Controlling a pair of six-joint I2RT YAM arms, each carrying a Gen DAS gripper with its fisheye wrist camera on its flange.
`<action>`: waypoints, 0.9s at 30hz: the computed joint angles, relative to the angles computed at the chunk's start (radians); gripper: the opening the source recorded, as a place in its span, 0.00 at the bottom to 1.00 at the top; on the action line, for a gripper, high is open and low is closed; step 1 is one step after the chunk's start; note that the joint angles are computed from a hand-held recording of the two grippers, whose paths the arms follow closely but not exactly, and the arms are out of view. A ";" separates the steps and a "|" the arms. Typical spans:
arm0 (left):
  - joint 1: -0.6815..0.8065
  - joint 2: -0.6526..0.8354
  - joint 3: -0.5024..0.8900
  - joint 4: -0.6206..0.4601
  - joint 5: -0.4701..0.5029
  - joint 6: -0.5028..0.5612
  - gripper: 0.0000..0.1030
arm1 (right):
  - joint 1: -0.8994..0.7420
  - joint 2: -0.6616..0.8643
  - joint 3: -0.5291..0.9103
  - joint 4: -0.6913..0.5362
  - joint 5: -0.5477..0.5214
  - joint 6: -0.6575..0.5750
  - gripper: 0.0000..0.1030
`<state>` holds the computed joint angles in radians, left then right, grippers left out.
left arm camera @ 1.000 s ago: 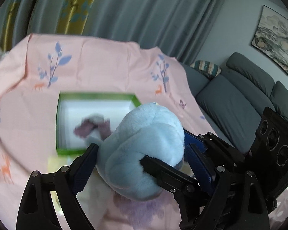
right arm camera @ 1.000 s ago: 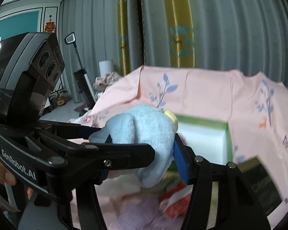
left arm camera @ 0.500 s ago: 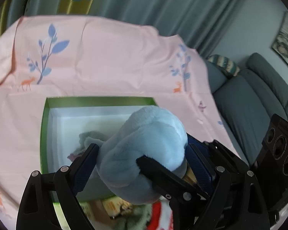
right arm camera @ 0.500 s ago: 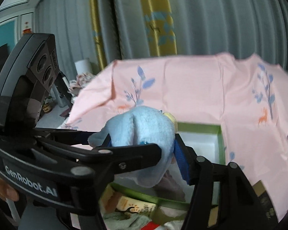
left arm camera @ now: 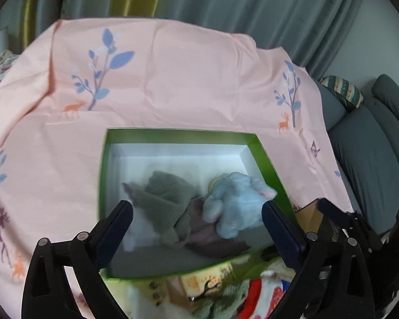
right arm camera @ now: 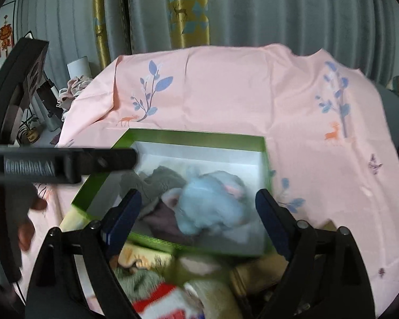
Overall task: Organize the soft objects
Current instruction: 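Lower the elephant into the green box and open the right gripper, then withdraw the right gripper and move it to the purple mesh bath puff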
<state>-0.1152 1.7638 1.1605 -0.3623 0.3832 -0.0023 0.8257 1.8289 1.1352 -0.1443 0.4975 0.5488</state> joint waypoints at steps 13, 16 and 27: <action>0.039 -0.413 -0.364 -0.026 0.031 0.085 0.96 | 0.230 -0.313 -0.234 -0.204 0.212 0.212 0.94; 0.034 -0.493 -0.436 -0.037 0.034 0.103 0.96 | 0.290 -0.334 -0.259 -0.239 0.234 0.263 0.94; 0.001 -0.674 -0.704 -0.015 0.014 0.154 0.96 | 0.495 -0.207 -0.326 -0.218 0.179 0.562 0.94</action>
